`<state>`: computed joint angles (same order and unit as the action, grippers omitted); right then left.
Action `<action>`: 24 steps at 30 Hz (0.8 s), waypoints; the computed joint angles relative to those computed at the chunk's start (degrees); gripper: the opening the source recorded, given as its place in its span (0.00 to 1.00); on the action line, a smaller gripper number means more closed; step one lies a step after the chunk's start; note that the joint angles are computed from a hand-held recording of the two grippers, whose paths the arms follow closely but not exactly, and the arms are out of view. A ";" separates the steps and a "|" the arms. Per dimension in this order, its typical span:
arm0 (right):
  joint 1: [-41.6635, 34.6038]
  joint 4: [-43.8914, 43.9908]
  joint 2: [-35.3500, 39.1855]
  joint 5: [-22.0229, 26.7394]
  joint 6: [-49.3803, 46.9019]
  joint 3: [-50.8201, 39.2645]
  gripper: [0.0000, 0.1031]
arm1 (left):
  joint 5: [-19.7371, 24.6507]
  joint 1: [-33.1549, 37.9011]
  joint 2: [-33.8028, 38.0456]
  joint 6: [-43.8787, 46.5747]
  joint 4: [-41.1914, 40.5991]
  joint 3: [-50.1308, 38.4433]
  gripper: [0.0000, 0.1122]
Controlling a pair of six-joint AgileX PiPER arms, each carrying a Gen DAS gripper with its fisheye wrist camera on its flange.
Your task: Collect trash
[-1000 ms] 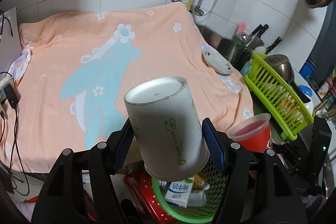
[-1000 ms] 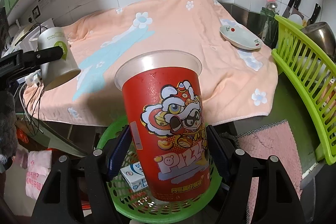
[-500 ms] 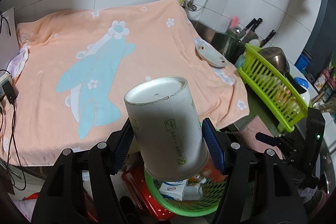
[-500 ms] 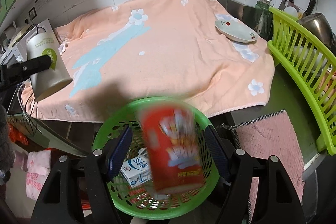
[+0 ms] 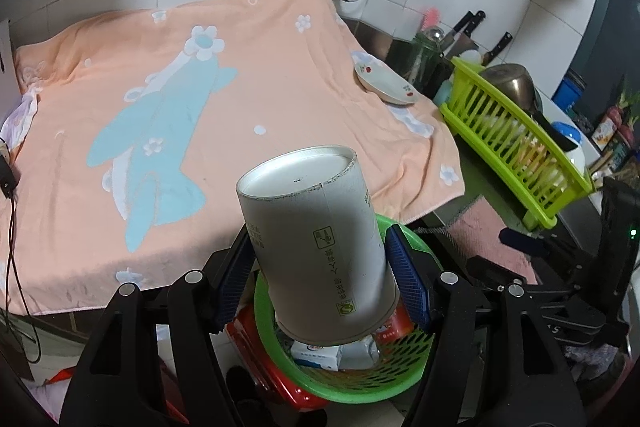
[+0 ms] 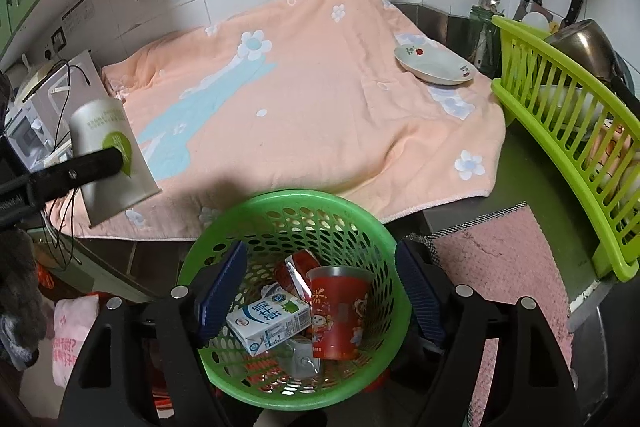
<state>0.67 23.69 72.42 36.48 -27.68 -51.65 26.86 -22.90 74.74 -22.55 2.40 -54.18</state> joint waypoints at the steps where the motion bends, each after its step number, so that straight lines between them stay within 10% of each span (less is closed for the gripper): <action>1: -0.17 0.04 -0.34 0.03 -0.02 0.16 0.74 | 0.00 -0.58 0.05 -1.10 1.18 0.02 0.58; 24: -3.62 4.29 -2.85 0.62 -2.83 2.58 0.78 | 2.39 -5.58 5.23 -7.70 7.89 -2.49 0.61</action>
